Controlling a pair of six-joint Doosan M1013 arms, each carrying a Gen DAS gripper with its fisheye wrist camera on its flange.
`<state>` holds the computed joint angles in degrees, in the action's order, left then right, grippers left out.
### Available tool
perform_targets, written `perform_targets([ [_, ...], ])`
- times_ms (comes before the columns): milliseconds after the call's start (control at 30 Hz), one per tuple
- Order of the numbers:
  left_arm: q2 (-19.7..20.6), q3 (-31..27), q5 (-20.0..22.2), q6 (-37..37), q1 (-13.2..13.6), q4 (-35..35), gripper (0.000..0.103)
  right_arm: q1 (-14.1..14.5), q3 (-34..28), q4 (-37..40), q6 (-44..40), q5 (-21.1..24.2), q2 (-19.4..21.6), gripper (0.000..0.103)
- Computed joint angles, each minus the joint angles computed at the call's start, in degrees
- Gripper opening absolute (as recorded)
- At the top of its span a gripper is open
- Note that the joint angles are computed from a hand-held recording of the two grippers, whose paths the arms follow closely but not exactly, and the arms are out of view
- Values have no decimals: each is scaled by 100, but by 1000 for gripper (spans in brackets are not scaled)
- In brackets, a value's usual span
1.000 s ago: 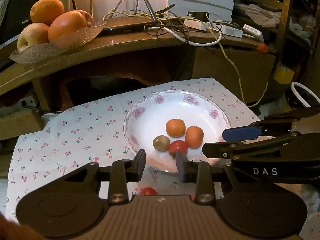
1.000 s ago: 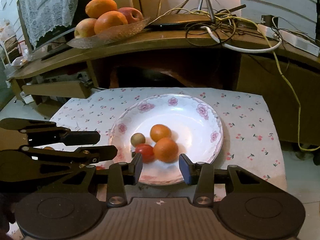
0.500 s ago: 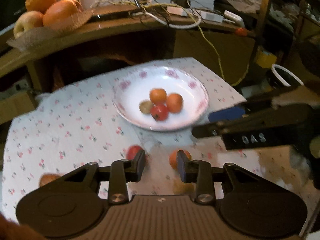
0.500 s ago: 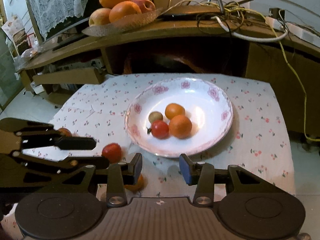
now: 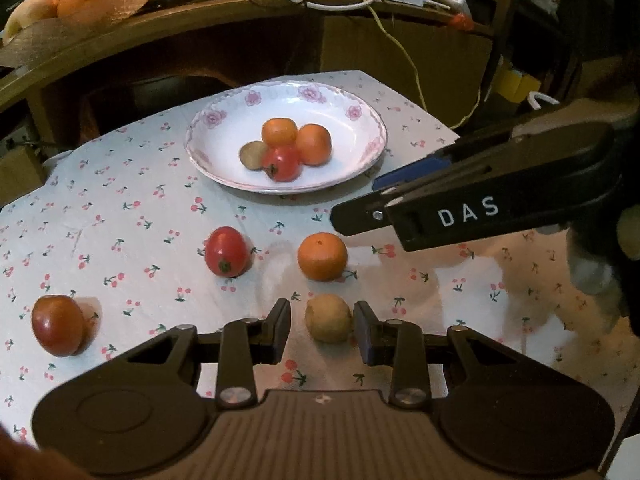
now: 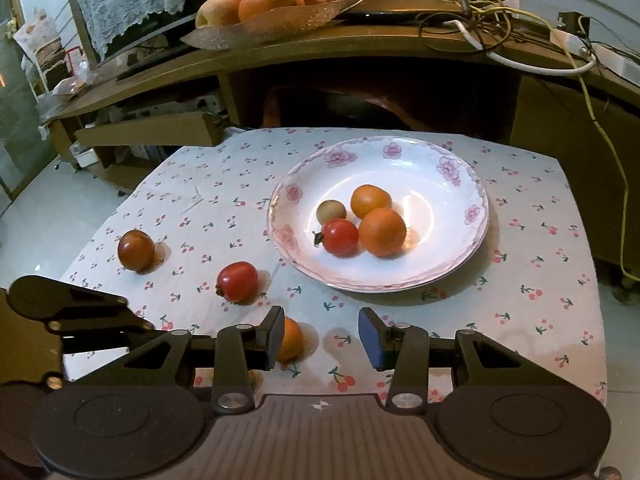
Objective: Organize fruits
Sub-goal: 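Grasp the second brown kiwi with the left tool, then grasp an orange with the right tool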
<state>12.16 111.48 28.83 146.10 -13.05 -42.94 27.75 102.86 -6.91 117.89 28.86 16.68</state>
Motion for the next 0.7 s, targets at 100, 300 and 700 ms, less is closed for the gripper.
perform_targets([
  [100, 18, 29, 21, -69, -56, 175, 39, -2, -8, 162, -203, 16, 11, 45],
  [300, -24, 80, -112, 173, -32, -76, 32, -5, 7, 382, -506, -26, 0, 47],
  [700, -83, 118, -326, -134, 144, 313, 32, 34, -120, 1017, -1348, 63, 164, 47],
])
